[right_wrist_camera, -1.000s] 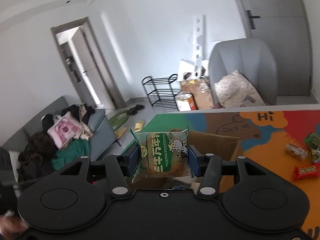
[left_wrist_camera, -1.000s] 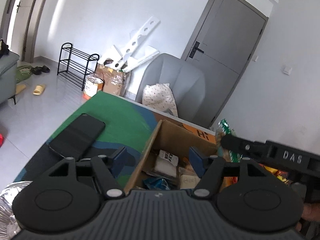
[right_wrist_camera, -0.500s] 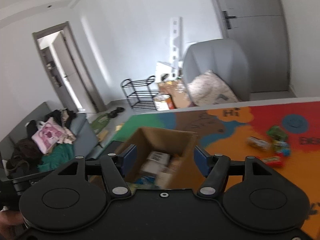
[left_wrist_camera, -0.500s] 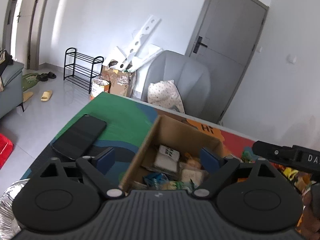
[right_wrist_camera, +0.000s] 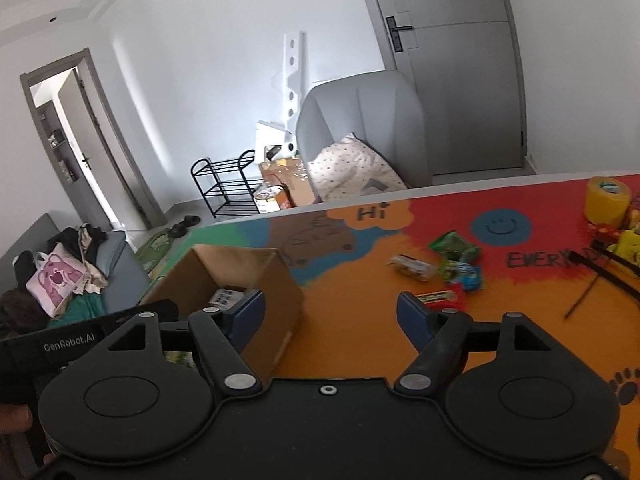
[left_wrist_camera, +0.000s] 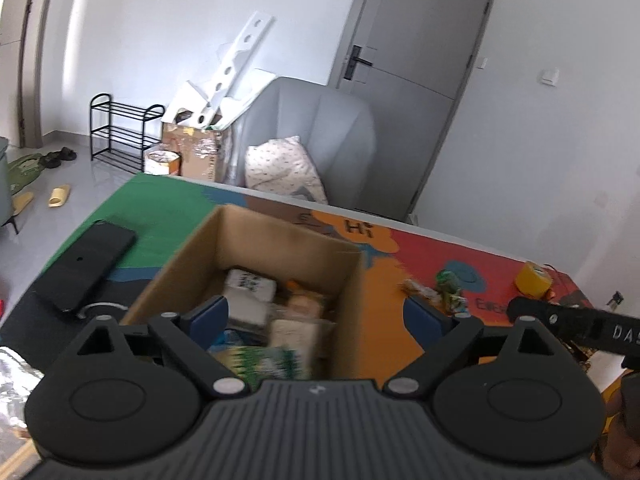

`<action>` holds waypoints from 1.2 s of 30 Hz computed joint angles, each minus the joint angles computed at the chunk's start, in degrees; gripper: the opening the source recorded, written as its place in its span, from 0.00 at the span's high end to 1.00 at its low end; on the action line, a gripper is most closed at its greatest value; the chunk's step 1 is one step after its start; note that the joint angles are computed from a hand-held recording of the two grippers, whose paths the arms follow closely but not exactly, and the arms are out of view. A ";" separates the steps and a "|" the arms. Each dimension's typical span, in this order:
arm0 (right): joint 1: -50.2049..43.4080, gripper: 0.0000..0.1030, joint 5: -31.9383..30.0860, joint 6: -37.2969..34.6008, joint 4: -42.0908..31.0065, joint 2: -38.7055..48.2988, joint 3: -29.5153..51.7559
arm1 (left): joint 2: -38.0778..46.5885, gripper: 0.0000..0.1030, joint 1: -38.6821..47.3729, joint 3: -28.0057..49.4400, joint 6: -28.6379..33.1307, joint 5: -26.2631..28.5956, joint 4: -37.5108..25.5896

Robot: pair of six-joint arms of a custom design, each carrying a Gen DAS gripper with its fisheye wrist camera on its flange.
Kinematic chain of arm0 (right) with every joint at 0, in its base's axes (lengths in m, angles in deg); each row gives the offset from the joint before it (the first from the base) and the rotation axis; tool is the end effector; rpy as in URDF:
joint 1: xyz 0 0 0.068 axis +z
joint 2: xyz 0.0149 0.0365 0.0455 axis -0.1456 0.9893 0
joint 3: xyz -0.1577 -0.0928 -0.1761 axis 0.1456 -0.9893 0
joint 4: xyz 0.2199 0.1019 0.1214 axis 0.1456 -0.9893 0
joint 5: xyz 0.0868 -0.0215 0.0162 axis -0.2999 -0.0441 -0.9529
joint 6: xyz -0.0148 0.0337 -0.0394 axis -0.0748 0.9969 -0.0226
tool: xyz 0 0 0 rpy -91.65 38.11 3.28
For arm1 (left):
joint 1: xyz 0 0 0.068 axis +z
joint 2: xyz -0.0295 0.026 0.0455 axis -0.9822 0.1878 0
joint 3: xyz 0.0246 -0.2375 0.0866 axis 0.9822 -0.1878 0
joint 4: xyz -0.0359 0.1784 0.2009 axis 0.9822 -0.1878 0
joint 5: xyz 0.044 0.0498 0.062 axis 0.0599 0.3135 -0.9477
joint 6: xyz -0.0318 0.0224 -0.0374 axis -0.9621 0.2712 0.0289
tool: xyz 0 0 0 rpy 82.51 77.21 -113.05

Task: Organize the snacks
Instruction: 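Move both open tools back over the remaining snacks on the table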

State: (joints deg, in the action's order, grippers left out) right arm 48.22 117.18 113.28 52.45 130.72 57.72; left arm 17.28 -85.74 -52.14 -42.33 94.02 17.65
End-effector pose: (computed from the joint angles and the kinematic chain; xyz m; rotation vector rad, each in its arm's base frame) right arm 0.1605 0.2095 0.1056 0.0524 2.1538 0.4116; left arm 0.1643 -0.0247 0.1173 0.0086 2.1619 -0.3514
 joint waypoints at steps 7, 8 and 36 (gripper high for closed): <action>-3.48 0.29 -0.94 -0.98 0.18 -5.56 -6.24 | 9.77 0.09 -13.16 2.76 -4.47 -8.16 7.52; -4.18 0.29 -1.12 -1.15 0.12 -6.50 -7.18 | 11.70 0.09 -14.65 3.24 -4.90 -8.98 8.96; -31.01 0.26 -21.76 -6.31 31.60 14.08 -12.11 | 64.61 0.15 -31.06 28.68 -15.37 -19.52 30.06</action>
State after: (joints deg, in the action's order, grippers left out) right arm 17.20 95.42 106.98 84.05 144.80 45.61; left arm 81.89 -116.80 -23.46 -57.70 74.50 47.71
